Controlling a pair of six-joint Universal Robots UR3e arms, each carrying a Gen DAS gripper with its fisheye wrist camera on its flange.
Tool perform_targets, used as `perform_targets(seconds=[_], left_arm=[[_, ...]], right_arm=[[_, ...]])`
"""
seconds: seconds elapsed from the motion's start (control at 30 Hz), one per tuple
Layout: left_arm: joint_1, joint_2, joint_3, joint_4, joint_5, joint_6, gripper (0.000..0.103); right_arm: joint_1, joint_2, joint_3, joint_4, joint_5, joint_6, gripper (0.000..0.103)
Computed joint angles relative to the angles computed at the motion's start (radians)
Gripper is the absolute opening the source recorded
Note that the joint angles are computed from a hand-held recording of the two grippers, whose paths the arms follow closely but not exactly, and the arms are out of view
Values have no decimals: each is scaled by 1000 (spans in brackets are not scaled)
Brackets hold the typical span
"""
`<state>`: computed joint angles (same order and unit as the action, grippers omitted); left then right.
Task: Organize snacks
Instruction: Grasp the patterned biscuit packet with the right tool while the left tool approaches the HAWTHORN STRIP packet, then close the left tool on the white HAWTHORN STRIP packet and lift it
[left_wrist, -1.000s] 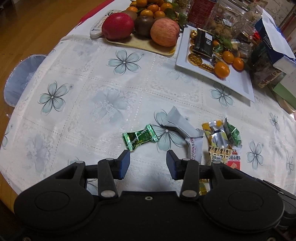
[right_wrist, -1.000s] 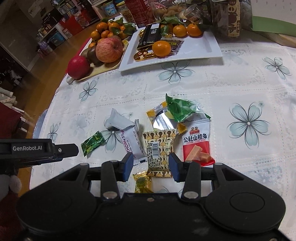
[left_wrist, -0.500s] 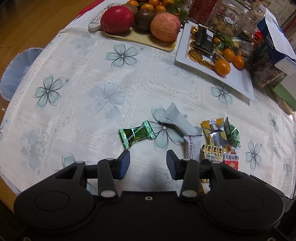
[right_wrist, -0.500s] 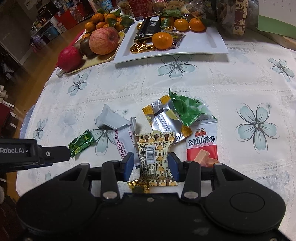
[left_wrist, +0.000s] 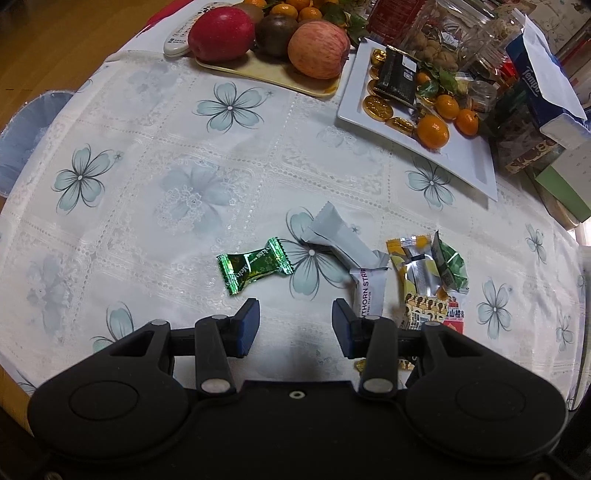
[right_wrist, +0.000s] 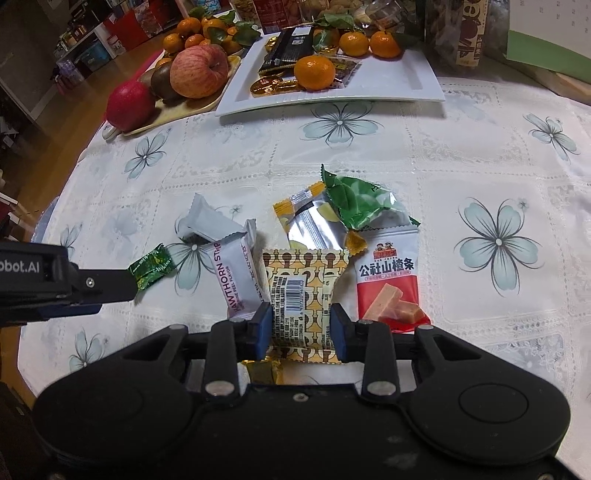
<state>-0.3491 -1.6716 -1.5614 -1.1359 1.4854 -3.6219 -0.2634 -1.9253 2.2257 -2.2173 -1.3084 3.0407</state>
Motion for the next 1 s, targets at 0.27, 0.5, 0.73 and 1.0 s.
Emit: perform_targets(seconds=[0.27,0.5,0.73,1.0], left_arm=[[-73,-74,50,78,1,-19,51],[-142,-154,107,112,33,-40,51],[-185,-242,177,97,94,-84,51],[-203,-318,237,67,114,-132,51]], right_arm=[[-147,-145,2,197,29,-115,35],[-287,-277,13,361,65,-241,35],[-379,-342,-6,500,93,-318,35],[-406,-338,-24,542,106,-325,35]])
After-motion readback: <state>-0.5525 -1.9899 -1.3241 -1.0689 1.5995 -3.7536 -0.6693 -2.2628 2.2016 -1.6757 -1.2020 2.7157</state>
